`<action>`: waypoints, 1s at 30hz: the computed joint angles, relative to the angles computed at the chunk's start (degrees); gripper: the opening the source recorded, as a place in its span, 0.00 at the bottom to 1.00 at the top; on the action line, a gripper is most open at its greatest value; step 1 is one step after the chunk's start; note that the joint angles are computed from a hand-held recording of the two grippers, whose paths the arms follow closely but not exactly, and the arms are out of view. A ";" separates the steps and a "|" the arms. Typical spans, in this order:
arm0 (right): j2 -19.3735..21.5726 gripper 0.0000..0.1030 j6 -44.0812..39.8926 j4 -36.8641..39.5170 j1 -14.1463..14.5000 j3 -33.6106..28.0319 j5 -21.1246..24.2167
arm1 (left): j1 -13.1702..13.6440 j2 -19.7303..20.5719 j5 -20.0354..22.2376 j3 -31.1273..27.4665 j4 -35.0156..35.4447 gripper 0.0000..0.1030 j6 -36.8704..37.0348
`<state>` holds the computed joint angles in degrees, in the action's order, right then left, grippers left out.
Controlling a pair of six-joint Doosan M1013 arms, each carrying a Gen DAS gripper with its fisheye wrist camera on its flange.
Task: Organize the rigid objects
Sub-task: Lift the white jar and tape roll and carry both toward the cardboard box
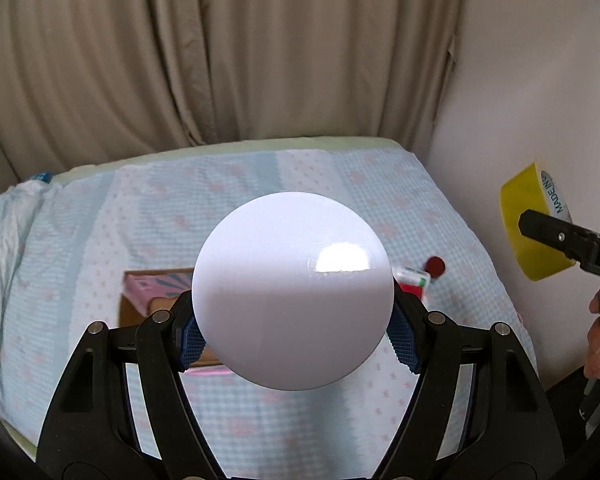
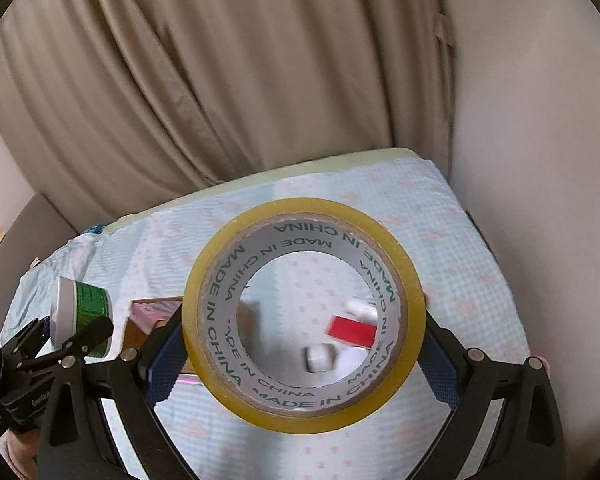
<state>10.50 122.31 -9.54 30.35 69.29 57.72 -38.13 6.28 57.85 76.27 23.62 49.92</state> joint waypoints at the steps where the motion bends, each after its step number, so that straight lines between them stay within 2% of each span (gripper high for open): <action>1: 0.61 0.95 0.61 -0.63 0.92 -0.90 0.32 | 1.33 -0.93 -0.67 0.82 -1.14 0.69 1.20; 6: 5.34 0.95 7.01 -4.45 6.13 -8.09 3.57 | 8.04 -3.49 -3.06 3.06 -9.96 0.69 9.28; 10: 8.93 0.95 9.96 -7.12 9.52 -13.12 6.02 | 14.03 -4.52 -3.68 4.25 -16.36 0.69 19.12; 16: 15.41 0.95 11.06 -7.44 12.32 -20.85 9.83 | 21.30 -3.54 -2.57 4.38 -24.53 0.69 30.46; 21: 21.05 0.95 4.20 -5.78 13.02 -27.43 14.46 | 24.36 -1.23 -1.57 4.06 -28.13 0.69 34.90; 30: 28.71 0.95 -5.60 0.26 11.57 -34.04 20.02 | 26.16 3.56 0.90 3.50 -30.01 0.69 37.05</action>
